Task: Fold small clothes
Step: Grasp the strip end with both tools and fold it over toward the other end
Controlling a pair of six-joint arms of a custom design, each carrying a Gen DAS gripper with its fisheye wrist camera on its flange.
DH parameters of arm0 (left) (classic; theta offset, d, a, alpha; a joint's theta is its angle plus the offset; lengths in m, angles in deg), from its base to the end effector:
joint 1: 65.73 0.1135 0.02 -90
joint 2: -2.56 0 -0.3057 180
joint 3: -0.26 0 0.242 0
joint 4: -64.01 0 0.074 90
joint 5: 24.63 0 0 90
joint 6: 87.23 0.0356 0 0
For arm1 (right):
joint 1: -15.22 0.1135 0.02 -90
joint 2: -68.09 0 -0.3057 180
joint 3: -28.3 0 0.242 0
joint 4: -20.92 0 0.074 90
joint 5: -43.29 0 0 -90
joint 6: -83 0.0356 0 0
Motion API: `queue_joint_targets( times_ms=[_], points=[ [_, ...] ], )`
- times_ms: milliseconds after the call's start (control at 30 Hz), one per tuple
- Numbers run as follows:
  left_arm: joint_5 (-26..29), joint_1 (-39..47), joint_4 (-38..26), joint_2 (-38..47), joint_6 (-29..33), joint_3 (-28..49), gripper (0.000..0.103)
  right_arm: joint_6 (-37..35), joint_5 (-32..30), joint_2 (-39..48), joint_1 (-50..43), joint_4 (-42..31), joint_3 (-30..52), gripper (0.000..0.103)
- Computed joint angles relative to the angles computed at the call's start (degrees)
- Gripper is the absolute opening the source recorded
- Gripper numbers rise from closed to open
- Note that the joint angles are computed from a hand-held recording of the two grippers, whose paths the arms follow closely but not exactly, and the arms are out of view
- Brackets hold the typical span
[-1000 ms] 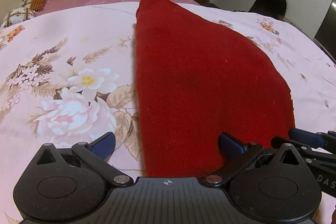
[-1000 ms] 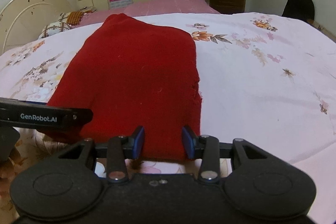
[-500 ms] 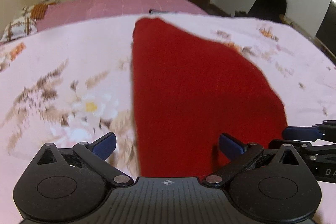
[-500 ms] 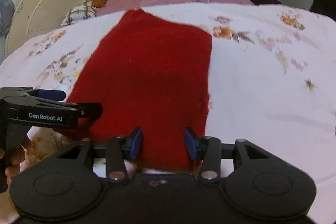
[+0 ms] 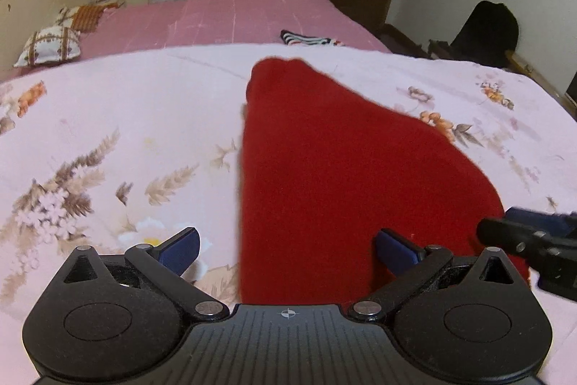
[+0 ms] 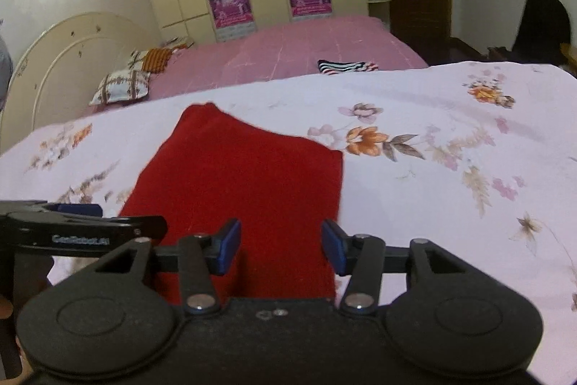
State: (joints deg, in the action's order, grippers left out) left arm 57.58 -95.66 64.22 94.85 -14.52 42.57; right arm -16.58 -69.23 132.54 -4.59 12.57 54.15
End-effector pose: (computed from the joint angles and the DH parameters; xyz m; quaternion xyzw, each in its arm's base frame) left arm 0.2264 -0.1247 0.1502 0.0799 0.9337 -0.0790 0.3399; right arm 0.1460 -0.0381 0.1602 0.0100 0.9151 0.0844 0.3942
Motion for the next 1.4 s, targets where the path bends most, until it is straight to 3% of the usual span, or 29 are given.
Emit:
queue_joint_targets(
  times_ms=[133, 267, 333, 367, 600, 800, 967, 1067, 1133, 1267, 1400],
  points=[
    [1.44, 0.72, 2.51, 1.62, 0.04, -0.83, 0.103, 0.02, 1.42, 6.91, 0.92, 7.57, -2.15, 0.044],
    [2.9, 1.45, 2.95, 1.99, -0.61, -1.1, 0.103, -1.19, 0.73, 6.67, 0.11, 8.55, -3.0, 0.046],
    [3.28, 1.66, 2.25, 1.83, -0.97, -0.83, 0.103, -1.32, 0.77, 6.64, -0.6, 8.53, -3.11, 0.053],
    [3.4, 1.73, 1.73, 1.66, -0.95, -0.61, 0.103, -1.52, 0.82, 7.18, -1.31, 8.16, -2.8, 0.061],
    [5.55, 2.78, -2.34, 0.13, -1.82, 1.04, 0.103, -6.95, -10.44, 14.13, -12.0, 1.64, 1.92, 0.066],
    [7.39, 3.91, -3.26, 0.01, 1.04, 2.34, 0.103, -8.34, -14.67, 19.64, -14.54, -4.4, 7.68, 0.073],
    [17.9, 9.98, 0.96, 5.54, -0.84, 1.93, 0.103, -8.32, -18.74, 28.14, -15.34, -4.76, 10.41, 0.074],
    [20.06, 10.33, 4.96, 7.01, -1.58, 0.4, 0.103, -6.85, -23.1, 31.95, -16.26, -1.67, 9.98, 0.066],
    [23.05, 10.37, 6.83, 7.35, -1.95, -0.24, 0.088, -5.7, -24.16, 32.71, -15.62, -0.39, 9.88, 0.06],
    [23.49, 9.58, 9.2, 6.79, -4.0, -1.49, 0.073, -4.21, -26.33, 33.19, -15.41, -0.02, 9.7, 0.043],
    [25.61, 11.52, 8.91, 5.04, -3.72, -2.2, 0.056, -3.66, -26.7, 29.82, -15.72, 1.31, 7.61, 0.039]
  ],
)
